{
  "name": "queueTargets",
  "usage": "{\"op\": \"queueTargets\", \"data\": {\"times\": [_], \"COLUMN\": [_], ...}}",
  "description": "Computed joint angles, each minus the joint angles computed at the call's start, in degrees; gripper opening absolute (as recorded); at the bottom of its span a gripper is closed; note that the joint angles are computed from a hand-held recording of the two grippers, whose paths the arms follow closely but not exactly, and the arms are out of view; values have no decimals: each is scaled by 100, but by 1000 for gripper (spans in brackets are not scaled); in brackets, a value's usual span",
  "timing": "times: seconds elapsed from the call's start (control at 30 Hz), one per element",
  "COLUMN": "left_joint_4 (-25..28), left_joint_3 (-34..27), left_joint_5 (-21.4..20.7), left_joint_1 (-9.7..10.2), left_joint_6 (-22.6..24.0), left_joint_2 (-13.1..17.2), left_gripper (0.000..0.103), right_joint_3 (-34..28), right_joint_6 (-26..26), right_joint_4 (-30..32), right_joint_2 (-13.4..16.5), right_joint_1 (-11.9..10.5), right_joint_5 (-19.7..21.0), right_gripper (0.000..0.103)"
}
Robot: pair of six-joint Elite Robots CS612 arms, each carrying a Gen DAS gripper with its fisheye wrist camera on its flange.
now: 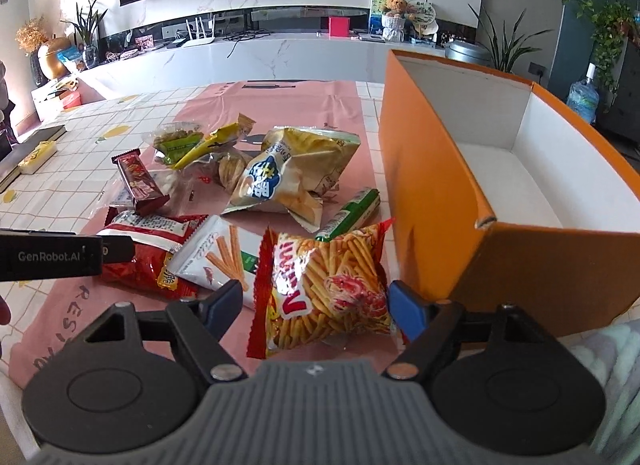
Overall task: Organize snacks
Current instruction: 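Grasp the red Mimi bag with the right tool while the left tool grasps the red-and-white packet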
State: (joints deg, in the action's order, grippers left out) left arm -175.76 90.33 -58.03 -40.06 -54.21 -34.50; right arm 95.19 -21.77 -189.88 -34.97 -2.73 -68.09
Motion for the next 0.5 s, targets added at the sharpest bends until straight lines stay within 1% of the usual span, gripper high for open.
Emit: {"op": "queueTargets", "data": {"times": [0.1, 0.13, 0.17, 0.23, 0.27, 0.33, 0.43, 0.5], "left_joint_4": [-33, -66, -75, 18, 32, 132, 11, -53], "left_joint_3": [-26, -21, -17, -11, 4, 20, 87, 108], "left_joint_5": [96, 86, 52, -8, -120, -305, -647, -746], "left_joint_1": [-20, -23, -22, -31, -30, -33, -51, -76], "left_joint_6": [37, 59, 76, 124, 162, 194, 444, 597], "left_joint_2": [32, 35, 32, -4, -34, -91, -143, -152], "left_gripper": [85, 83, 81, 71, 68, 67, 67, 67], "right_joint_3": [-43, -45, -45, -42, -41, -38, -12, -8], "right_joint_6": [44, 42, 33, 7, -10, -24, -21, -10], "right_joint_4": [26, -4, -37, -114, -120, -143, -139, -137], "right_joint_2": [33, 44, 56, 72, 73, 76, 63, 61], "right_joint_1": [-4, -2, 2, 11, 18, 18, -17, -29], "right_joint_5": [73, 83, 81, 68, 47, 54, 164, 214], "right_gripper": [75, 75, 74, 71, 67, 66, 64, 63]}}
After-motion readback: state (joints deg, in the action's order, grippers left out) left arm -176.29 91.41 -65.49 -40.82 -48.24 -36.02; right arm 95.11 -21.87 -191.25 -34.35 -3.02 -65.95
